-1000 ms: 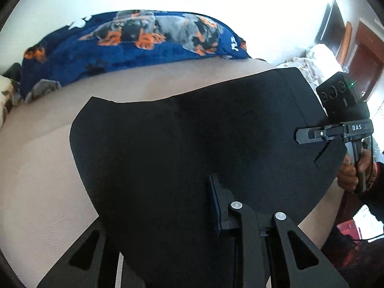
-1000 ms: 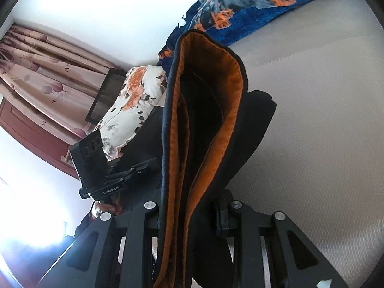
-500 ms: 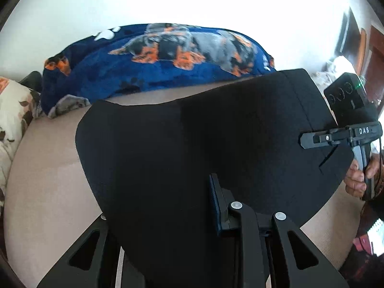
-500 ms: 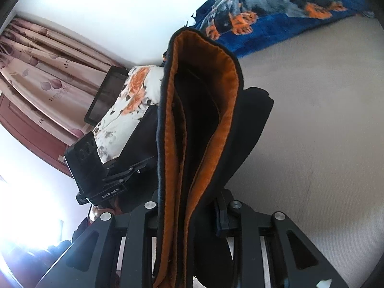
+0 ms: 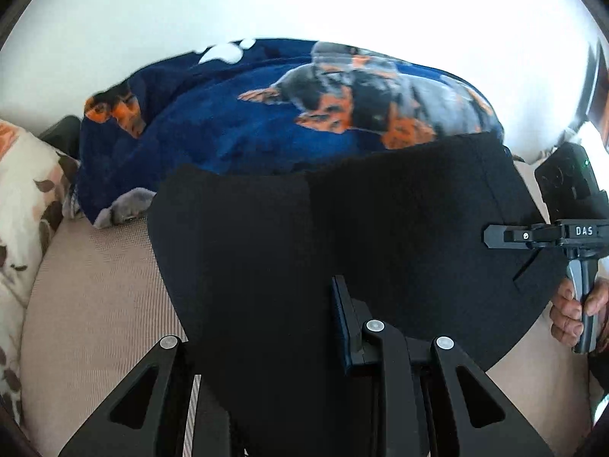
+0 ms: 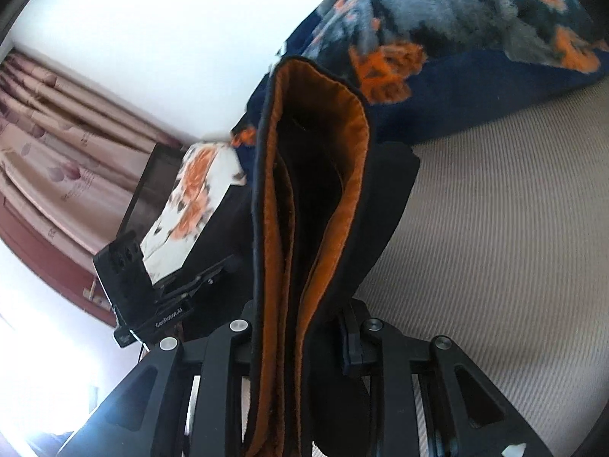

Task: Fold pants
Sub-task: 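Open both tools and lift them away from the folded trousers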

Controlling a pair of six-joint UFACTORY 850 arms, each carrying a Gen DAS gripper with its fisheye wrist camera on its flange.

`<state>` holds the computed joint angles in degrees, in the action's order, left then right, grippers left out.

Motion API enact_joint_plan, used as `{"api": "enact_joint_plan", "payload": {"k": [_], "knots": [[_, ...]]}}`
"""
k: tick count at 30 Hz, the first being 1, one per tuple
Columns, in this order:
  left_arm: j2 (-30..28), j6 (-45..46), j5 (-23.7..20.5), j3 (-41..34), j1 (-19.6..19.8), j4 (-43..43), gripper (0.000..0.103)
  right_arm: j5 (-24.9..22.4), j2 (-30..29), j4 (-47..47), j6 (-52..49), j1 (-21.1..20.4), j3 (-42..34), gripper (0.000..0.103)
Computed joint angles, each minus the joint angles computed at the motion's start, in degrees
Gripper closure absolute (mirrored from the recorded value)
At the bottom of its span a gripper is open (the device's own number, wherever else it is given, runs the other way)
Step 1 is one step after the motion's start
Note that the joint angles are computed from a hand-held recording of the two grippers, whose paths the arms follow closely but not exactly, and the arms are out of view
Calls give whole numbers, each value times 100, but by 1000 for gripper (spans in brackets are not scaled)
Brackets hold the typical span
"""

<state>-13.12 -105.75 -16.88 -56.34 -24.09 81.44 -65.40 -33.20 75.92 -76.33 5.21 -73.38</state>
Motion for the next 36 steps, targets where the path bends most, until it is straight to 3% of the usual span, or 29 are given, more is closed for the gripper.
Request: {"api": "enact_joint_plan", "payload": {"k": [3,8,9,10,13,15,20,21,24,27,31,32,36], "knots": [[-196,54,147,-64,154,-64,77,224,-235,-20,167,77,-231,79],[-276,-607,99,33,241,362,48,352,-372,-63,298,87,-288,79],[-275,-515,23,31,251,160,43,441,-343,-100,330,100,-274,77],[-301,-217,-127,-6,246,-249,32,591,-303,-175,395,126,-257,73],[-275,-357,-533,29,177,-329,22,962,-179,-208,476,185,-147,68],[-313,-138,-1065,-36,56,-707,11,1465,80,-73,299,250,120,63],[-315,-88,-2311,-41,-397,-790,5,3354,1118,770,-785,610,1156,53],[-293,-97,-2482,-26,-504,-776,5,3579,1304,960,-976,665,1338,45],[-180,-361,-2625,84,-714,-598,4,3953,1885,2069,-2115,751,1905,33],[-51,-624,-2654,170,-890,-473,3,4257,2330,2662,-2810,888,2267,14],[83,-841,-2726,232,-1059,-470,3,4412,2679,2742,-2852,994,2562,9],[90,-864,-2812,223,-1118,-483,3,4647,2772,2912,-2963,1079,2637,9],[245,-1283,-3355,317,-1451,-348,3,4839,3099,3389,-3296,1126,2956,9]]}}
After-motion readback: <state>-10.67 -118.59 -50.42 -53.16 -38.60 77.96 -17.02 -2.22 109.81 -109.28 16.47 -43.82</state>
